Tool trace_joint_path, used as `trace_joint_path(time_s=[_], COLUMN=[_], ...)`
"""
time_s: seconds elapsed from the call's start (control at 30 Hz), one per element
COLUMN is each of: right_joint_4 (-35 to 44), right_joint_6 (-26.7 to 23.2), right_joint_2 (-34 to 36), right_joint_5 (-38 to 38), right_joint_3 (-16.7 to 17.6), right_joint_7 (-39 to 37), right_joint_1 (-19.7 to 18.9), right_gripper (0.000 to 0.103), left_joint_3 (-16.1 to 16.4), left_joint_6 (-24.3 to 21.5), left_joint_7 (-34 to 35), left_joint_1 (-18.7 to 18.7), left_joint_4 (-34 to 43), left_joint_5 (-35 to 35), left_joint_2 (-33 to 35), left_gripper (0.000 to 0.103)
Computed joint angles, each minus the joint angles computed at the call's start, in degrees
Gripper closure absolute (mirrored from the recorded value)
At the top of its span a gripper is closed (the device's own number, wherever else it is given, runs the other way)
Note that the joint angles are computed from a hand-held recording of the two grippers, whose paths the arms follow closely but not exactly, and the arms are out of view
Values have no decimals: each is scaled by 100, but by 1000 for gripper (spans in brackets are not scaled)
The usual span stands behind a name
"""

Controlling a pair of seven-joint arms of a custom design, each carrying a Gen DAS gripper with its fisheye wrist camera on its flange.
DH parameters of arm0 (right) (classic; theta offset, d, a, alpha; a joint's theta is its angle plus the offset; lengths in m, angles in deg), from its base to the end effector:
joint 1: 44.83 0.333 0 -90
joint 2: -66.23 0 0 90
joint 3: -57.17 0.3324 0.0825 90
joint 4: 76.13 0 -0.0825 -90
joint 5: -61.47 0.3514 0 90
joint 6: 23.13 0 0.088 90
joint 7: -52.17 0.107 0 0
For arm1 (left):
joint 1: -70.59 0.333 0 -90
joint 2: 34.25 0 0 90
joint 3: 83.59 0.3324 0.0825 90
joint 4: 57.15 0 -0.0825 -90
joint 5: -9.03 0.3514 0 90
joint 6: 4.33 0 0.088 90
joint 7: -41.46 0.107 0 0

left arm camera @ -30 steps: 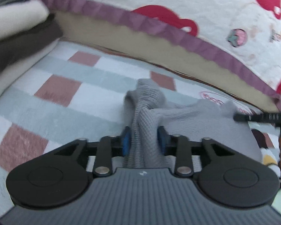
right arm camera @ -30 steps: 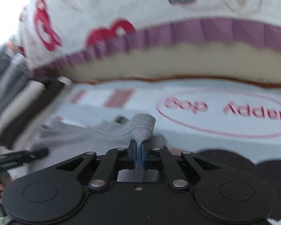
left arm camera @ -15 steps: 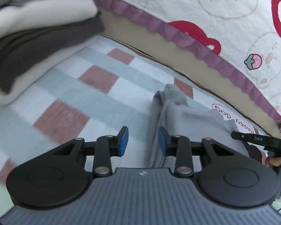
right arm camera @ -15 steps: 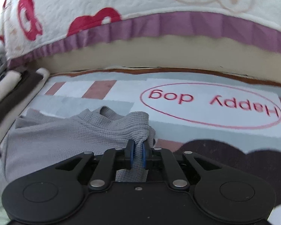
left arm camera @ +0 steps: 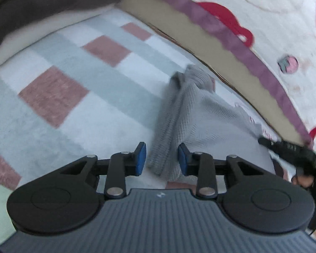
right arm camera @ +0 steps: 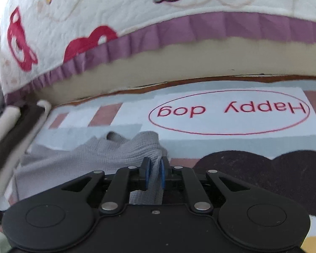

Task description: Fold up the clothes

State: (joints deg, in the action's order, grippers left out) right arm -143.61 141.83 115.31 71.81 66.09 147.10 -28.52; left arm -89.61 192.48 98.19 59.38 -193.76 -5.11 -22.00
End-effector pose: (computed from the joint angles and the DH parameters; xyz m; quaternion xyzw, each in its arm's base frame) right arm 0.7423 0.2826 0.4021 -0.6709 0.6105 -0.1178 0.4041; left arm 0.5236 -0.1306 0.3741 -0.8007 0.4431 -0.3872 0.1124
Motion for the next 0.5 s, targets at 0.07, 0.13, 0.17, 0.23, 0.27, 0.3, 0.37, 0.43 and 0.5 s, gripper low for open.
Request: trace_joint_path(time_s=[0.07,0.13,0.17,0.23,0.27,0.3,0.37,0.43,0.5], right_joint_4=[-29,-162,-235,-753,-1077,-1376,-1972,-2485,-2883], right_joint_6=[19,5,-7,229,303,359,322,187,33], right_joint_2=[-59,-194,-271,-630,-845,-1039,-1381,-1645,-1849], right_joint_5=[-380,-395,-476,-122,75,320,873,1409,1829], right_joint_3=[-785,-1074,-1077,-482,-83,318,1067,1578,1805], right_joint_7=[683,1199,1493,1339,1173,980,488,34,-206], right_joint_1=[434,538,492,84,-180,-457,-994,-1387,-1548], right_gripper=[92,84,84,80,67,57,54,53,51], left_joint_3=[435,971,999,574,179,-216,-715,-600,-84], left_joint_6=[-79,-119,-86,13,79,154,304,417,560], left_joint_7=[530,851,729,663,392,57,-554,-711,-336], left_joint_1=[-588,-1207,-1216,-791,-333,144,800,738,116], left_joint_4=[70,152,149,151,118,77,-5,-10,12], left_joint_5=[-641,-997,-894,-855,-584,-249,350,445,-44], left_joint_2=[-7,43,61,97,113,135,180,215,209], left_gripper=[71,71,71,71,71,71,70,70,70])
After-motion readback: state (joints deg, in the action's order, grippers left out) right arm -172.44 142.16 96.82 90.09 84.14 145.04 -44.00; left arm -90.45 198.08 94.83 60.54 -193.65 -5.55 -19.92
